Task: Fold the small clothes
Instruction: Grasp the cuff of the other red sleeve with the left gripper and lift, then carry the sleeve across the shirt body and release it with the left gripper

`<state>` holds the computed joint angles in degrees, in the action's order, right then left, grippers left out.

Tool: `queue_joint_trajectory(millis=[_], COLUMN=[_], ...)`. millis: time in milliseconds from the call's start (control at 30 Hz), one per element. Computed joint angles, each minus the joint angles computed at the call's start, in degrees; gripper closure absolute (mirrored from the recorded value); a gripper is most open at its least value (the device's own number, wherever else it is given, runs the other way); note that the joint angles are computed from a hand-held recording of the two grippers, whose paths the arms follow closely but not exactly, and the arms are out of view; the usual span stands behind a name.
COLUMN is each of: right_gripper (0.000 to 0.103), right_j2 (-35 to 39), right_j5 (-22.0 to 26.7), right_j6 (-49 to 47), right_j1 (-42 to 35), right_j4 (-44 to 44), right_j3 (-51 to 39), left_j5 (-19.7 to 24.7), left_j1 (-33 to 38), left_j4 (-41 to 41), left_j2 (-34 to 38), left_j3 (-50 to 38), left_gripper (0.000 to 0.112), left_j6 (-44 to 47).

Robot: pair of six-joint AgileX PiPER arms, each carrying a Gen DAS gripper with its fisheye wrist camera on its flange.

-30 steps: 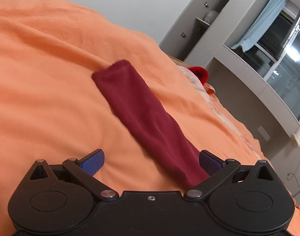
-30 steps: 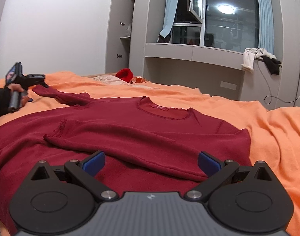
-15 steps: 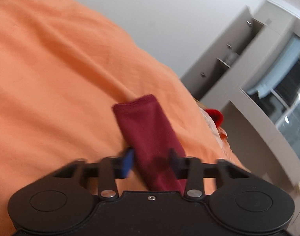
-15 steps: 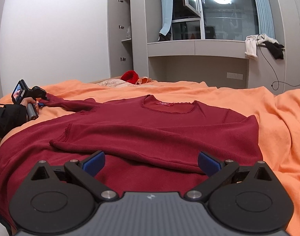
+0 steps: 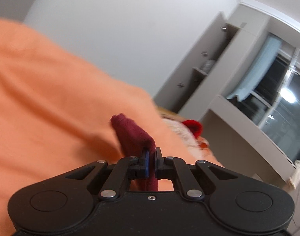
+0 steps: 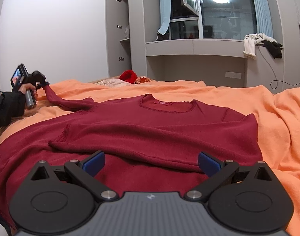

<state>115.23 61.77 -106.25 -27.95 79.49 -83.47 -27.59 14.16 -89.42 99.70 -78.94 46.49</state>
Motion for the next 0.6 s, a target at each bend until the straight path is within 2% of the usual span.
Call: queue_joint_trajectory(millis=[133, 300, 433, 600], right_gripper=[0.0, 0.0, 0.0, 0.0], right_j2=[-2.1, -4.0, -5.23, -6.01], right_j5=[-0.91, 2.34, 4.02, 4.27], right_j6=[-1.96, -4.74, -5.9, -5.79], right_j1=[0.16, -1.2, -2.35, -3.53], right_j4=[3.1, 6.41, 8.04, 10.15], right_j3=[2.72, 5.36, 6.7, 7.18], left_j5=[0.81, 2.22, 1.87, -1.54], left_j1=[-3.36, -9.88, -17.97, -30.84], left_j4=[-1.82, -2.56, -1.63, 0.37], left_j2=[-1.66, -2.34, -3.07, -2.23], left_j3=[-3.17, -8.83, -11.61, -13.47], left_gripper=[0.108, 0.108, 0.108, 0.108], left_j6=[4.92, 13.77, 23.56, 32.98])
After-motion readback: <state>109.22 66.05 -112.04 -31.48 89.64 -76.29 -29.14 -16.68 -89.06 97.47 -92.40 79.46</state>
